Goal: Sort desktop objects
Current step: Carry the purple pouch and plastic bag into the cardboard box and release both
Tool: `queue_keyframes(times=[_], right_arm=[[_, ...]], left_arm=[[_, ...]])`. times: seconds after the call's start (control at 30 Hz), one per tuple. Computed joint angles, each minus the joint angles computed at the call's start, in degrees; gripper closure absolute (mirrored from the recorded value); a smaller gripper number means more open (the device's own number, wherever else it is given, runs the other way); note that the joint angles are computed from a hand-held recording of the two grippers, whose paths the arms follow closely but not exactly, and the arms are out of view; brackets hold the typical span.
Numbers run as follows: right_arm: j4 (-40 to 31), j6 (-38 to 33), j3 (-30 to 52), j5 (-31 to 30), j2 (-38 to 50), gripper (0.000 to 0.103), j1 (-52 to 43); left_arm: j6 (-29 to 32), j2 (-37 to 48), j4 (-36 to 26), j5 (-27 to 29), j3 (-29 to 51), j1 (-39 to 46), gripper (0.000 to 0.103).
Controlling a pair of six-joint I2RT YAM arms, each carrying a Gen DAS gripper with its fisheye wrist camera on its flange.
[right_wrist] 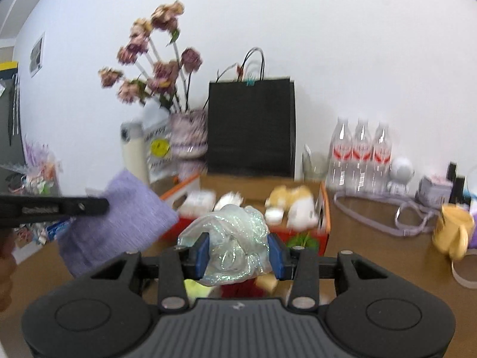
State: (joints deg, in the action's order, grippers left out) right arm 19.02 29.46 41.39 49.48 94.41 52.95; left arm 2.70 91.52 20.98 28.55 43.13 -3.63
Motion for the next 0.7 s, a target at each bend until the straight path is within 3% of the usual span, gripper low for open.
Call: queue_keyframes(times=[0.13, 0.27, 0.4, 0.5, 0.6, 0.7], right_arm=[[0.1, -8.7, 5.7, -8.7, 0.8, 0.063, -9.8], [-10.9, -9.7, 20.0, -21.4, 7.7, 0.063, -21.6], [-30.8, -5.5, 41.8, -28.6, 21.6, 0.063, -29.5], [-41.5, -4.5, 55.0, -34.6, 31.6, 0.063, -33.3], [-49.7, -5.0, 66.1, -35.4, 40.1, 0.063, -34.0], [-56.0, -5.8, 73.7, -33.7, 45.2, 0.057, -33.1]], left_arm=[[-4.5, 9.3, -3.1, -3.3, 14.3, -4.3, 0.099], [-8.2, 23.0, -7.6, -7.1, 32.2, -8.5, 0.099], [-15.6, 43.4, -22.6, -7.4, 58.0, -10.2, 0.099], [-10.6, 55.3, -39.0, -11.8, 76.9, -12.1, 0.099], [-10.2, 59.6, -43.5, -13.3, 83.1, -13.0, 0.097], [-7.3, 59.4, -42.0, -18.0, 82.0, -14.5, 0.095]])
